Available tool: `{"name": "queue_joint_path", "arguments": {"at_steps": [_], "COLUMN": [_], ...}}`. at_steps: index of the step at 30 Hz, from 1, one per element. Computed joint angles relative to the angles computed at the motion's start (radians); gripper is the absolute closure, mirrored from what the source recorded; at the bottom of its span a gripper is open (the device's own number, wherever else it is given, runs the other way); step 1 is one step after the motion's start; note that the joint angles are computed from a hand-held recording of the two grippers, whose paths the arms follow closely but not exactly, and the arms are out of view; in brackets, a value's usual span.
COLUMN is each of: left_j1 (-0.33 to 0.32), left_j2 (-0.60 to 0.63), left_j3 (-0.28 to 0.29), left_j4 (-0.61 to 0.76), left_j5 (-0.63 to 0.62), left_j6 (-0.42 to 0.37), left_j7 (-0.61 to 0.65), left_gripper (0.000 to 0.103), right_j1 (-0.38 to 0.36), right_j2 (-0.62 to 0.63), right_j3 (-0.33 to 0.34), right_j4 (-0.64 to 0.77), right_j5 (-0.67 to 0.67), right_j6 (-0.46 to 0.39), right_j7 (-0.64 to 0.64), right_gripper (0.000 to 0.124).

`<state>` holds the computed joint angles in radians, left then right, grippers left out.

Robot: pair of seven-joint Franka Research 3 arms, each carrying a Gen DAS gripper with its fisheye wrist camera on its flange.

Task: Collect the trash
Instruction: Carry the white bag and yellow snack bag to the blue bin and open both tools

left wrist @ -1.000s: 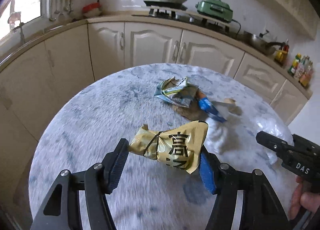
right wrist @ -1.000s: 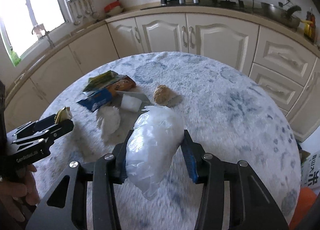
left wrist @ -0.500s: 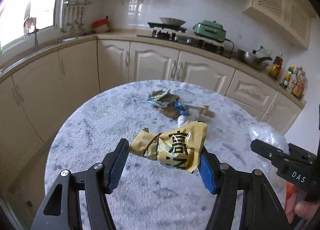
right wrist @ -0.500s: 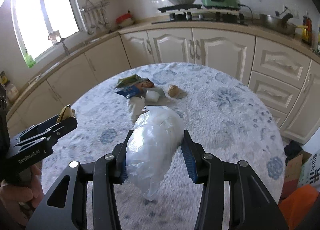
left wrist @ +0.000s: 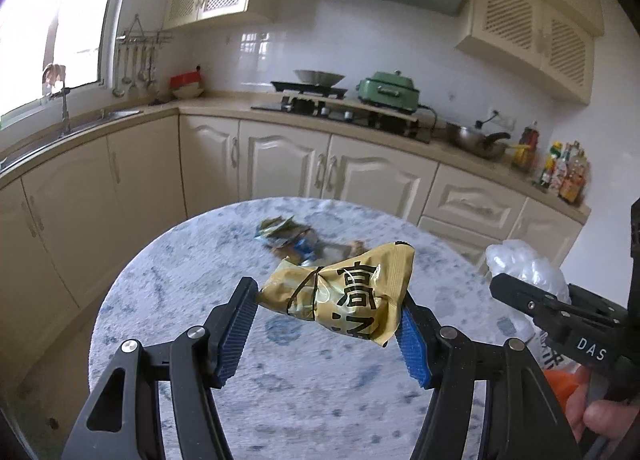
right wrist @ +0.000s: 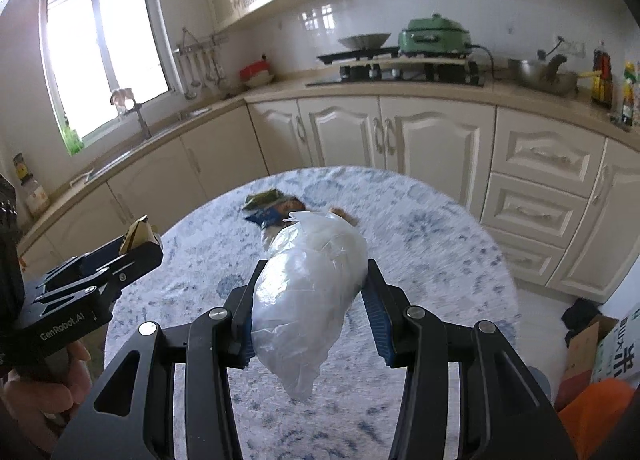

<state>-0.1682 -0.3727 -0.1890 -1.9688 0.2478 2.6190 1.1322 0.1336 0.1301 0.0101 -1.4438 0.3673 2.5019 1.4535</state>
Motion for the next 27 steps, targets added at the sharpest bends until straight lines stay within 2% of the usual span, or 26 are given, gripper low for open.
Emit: {"name": "queue_joint_path", "arguments": {"at_steps": [8,15,22,25,27], "left_j1": [-0.027,-0.073,-0.152,-0.192,-0.232], "left_j2": [0.035,0.149,0.358,0.481,0.592], "left_j3": [-0.043,-0.083,-0.111,-0.122,-0.131], "left_j4": [0.054,0.162,0.377,0.521,0.659], "left_j5": [0.02,0.047,0.036,0.019,0.017], "left_j6": [0.033,0.052,0.022,-0.024,-0.086], "left_j7": [-0.026,-0.028,0.044,0.104,0.147], "left_gripper": [0.042,0.042,0.042,0.042,0.042], "right_j1": [-0.038,-0.088,-0.153,-0.186,-0.206], "right_j2": [-0.078,-0.13,-0.163,-0.176,-0.176], "right_j3": [-0.034,-0.069,-0.103,-0.119,-0.128], "right_j4": [-0.074,-0.138,-0.21,-0.246,-0.261], "right_j5": [-0.017,-0.067,-0.123,-0.155,-0.167], "right_j6": [0.057,0.094,0.113,0.114,0.109], "right_j7": [0.015,0.062,0.127,0.162,0.177], "right_gripper": [0.078,0.078,0.078,0.078,0.078]}}
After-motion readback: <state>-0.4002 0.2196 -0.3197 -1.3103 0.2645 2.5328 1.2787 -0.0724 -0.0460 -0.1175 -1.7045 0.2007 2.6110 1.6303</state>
